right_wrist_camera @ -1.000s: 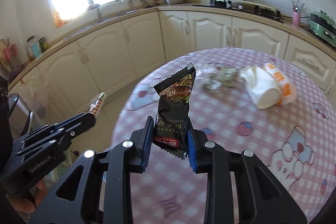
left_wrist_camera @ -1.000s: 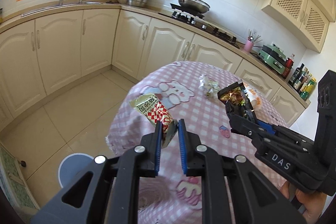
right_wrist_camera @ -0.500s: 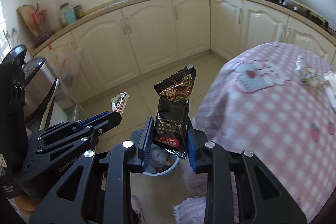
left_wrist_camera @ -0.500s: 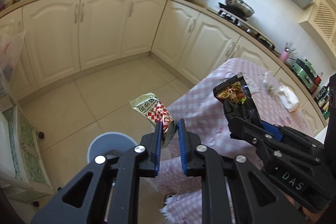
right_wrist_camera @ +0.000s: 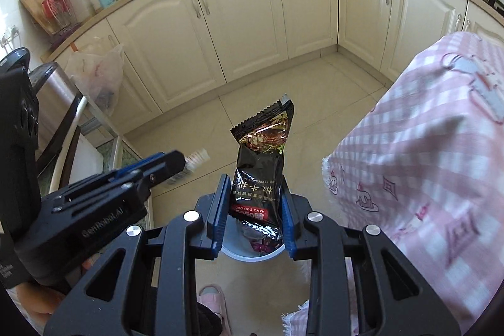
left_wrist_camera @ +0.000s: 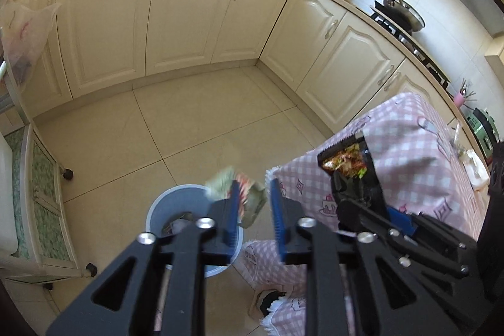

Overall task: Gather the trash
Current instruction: 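Carry both packets over the blue bin and open both tools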

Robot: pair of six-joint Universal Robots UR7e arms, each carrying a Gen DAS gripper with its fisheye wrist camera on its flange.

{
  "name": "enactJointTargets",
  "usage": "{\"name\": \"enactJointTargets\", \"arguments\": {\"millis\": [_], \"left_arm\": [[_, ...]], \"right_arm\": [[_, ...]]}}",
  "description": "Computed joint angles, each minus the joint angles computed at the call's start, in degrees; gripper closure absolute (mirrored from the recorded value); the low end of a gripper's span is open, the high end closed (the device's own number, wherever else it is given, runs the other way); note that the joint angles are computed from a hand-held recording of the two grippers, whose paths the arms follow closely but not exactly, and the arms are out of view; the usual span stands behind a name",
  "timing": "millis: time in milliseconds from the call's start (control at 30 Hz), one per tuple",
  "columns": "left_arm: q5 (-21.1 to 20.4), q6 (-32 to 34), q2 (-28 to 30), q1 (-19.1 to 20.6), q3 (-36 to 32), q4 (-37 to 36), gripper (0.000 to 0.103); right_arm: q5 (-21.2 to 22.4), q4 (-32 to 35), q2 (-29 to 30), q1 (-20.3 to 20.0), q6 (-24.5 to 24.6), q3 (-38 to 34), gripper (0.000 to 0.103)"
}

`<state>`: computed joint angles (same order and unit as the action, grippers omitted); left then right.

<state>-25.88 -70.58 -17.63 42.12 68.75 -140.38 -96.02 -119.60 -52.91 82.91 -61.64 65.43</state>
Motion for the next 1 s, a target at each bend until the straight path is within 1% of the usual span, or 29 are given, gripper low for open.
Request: {"name": "enactJointTargets", "arguments": {"millis": [33,67,133,333,500,800,933,1000], "left_arm": [[0.3,-0.9,0.2,0.3,-0.6,1.3,0.065],[0.7,-2.1,0.2,0.3,-0.6,2.6,0.059],[0.9,-3.8,0.2,0.5,-0.8,4.9,0.059],[-0.7,-5.3,-0.5,1.1,1.3,4.4,0.058],[-0.8,-6.4,-1.3,1.1,3.5,3.4,0.057],[-0.3,-9.6,-3.1,0.8,6.4,3.6,0.057],[0.6,-11.1,-4.1,0.7,7.8,4.0,0.057],[1.0,-11.8,-4.5,0.6,8.3,4.3,0.057]], "right_arm": [[-0.2,-0.3,0.2,0.0,0.1,0.2,0.076],[-0.6,-0.3,0.5,0.0,0.2,0.2,0.076],[-1.2,-0.3,1.0,0.0,0.4,0.0,0.075],[-2.9,-0.4,1.7,0.0,0.3,0.4,0.075],[-3.6,-0.4,1.8,0.2,0.2,0.7,0.075],[-3.3,-1.7,1.7,0.9,0.2,2.2,0.075],[-2.7,-2.0,1.8,1.3,0.0,2.5,0.075],[-2.0,-2.2,1.9,1.5,0.2,2.7,0.073]]}}
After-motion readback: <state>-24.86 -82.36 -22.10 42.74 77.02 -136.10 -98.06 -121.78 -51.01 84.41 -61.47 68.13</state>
